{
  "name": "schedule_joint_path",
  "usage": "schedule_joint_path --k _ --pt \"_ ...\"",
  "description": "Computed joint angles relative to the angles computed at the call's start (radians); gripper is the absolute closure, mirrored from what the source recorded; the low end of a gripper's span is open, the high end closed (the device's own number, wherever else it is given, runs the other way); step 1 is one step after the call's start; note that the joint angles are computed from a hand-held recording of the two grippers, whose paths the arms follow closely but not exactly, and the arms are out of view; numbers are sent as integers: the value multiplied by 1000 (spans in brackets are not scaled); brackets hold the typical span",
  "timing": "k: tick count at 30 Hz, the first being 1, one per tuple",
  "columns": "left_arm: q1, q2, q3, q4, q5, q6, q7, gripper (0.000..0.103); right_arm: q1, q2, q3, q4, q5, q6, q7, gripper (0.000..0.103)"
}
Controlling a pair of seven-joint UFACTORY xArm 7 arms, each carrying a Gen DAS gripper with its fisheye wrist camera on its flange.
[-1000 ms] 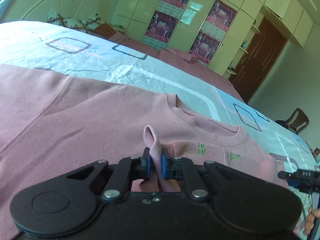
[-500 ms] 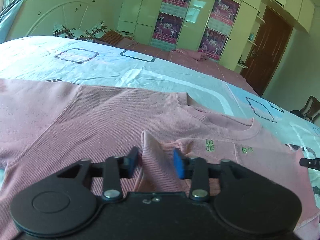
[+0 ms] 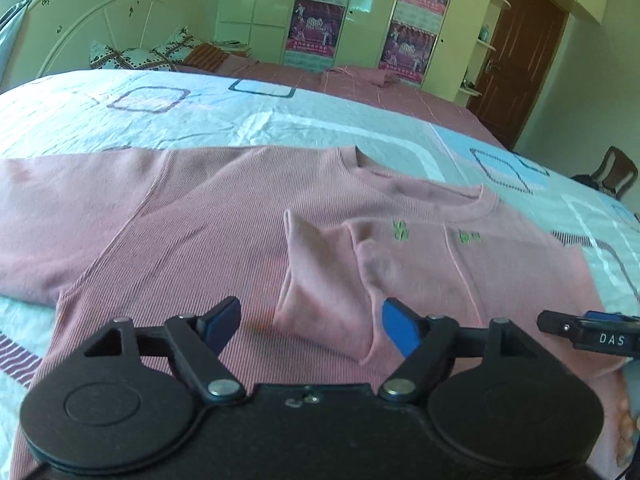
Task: Fold small clothes
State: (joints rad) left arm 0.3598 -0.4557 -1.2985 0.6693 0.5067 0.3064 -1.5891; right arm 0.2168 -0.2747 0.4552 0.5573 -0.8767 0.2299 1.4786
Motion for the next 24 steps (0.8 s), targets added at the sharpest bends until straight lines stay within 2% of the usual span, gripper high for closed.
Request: schedule_joint_path --k 3,5,6,8,11,14,16,17,19,20,21,22,23,24 --pt "-80 11 66 -26 -18 13 1 25 -1 37 20 23 -44 47 40 0" --pt "-148 8 125 -44 -21 29 -10 23 17 36 0 15 -70 45 55 0" --pt "-181 2 155 -54 -22 36 -15 23 19 26 0 7 -86 45 90 0" --pt "-249 -12 216 -74 -26 53 -23 22 -1 5 23 -7 -185 34 199 0" --pt "-348 -38 300 -100 -38 96 -32 21 4 8 34 1 -286 62 292 0" --pt "-425 -61 361 -121 -38 140 -45 21 27 -21 33 0 -280 86 354 0" --pt "-461 -60 390 -125 -33 175 -55 21 90 -3 -42 13 -231 16 257 0" --pt "-481 -63 406 -129 -34 191 -64 21 97 9 -47 28 -237 -11 230 0" --pt "-518 -71 436 -139 -31 213 -86 21 72 28 23 78 -308 29 265 0" --pt "-541 -78 454 -147 -33 226 -94 21 82 47 35 104 -344 47 277 6" --pt "-563 -82 472 -151 -32 240 -97 21 93 66 36 127 -372 52 287 25" --pt "-587 -88 491 -156 -30 256 -97 21 110 102 30 157 -376 42 275 33" --pt "-610 -94 510 -160 -29 273 -97 21 128 137 17 180 -349 30 248 41" --pt "-632 -100 530 -166 -26 287 -97 21 144 171 4 201 -327 15 237 41"
